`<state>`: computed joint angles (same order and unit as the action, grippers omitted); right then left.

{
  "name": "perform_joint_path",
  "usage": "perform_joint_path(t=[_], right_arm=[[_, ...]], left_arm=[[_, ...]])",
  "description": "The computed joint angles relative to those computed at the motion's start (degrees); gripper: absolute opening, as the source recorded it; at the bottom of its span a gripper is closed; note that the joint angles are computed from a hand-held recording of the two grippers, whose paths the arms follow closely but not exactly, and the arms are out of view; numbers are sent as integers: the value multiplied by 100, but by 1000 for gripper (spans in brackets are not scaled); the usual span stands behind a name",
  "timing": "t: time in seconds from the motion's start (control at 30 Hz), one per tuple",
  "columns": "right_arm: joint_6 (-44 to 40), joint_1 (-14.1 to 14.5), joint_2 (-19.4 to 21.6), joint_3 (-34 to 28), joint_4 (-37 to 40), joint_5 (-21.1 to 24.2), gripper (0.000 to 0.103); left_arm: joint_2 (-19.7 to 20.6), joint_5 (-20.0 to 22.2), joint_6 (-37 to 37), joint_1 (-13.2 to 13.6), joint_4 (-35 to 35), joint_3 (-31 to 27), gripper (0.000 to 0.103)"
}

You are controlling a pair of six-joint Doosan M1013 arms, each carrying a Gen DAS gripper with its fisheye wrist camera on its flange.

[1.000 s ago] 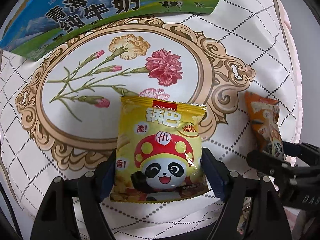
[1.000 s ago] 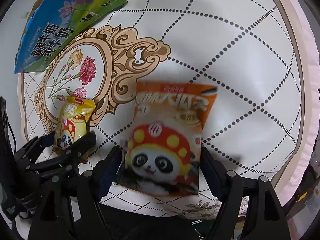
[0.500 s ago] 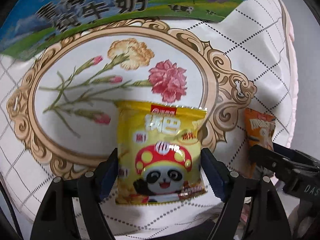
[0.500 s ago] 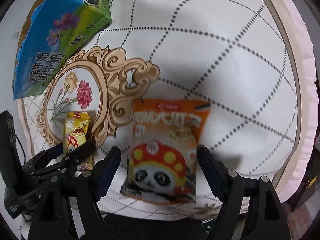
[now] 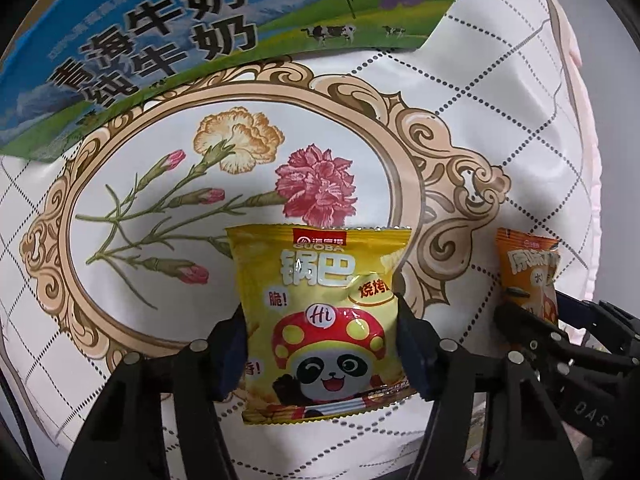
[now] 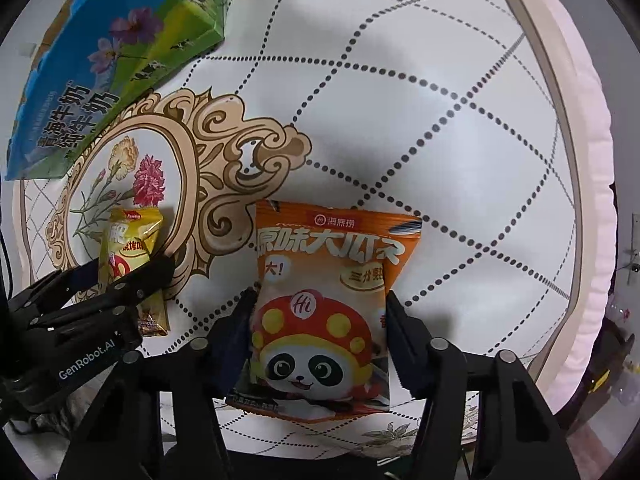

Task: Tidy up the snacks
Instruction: 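Lift both bags and carry them over the cardboard box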

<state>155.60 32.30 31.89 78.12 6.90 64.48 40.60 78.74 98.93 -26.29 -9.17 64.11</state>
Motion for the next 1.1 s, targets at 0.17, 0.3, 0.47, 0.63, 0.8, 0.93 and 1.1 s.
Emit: perform_joint_path(t=[0.17,0.3,0.47,0.63,0.8,0.93,1.1], right_arm=[[-10,96,-27,-62,-57,-222,58],[-62,155,-54,-161,-99,-393,58],[-127,131,-82,-320,-204,-588,57],[-236,73,-156,-592,-419,-698,57],[-436,-39,-61,-1146,-690,-699,57],[-688,-135,197,-1791,-881,-529,57],[-1084,-286,795,-2899,-947,-88,57]], left_arm=[[-146,-87,39,85,-141,137,58],[-197,-128,106,213,-288,152,57],[-291,-255,275,472,-515,193,57],[-324,-248,294,658,-871,-116,57],[-184,-240,211,801,-1160,-766,57],[168,-124,93,884,-1174,-1537,57],[947,554,-241,980,-1096,-2992,57]])
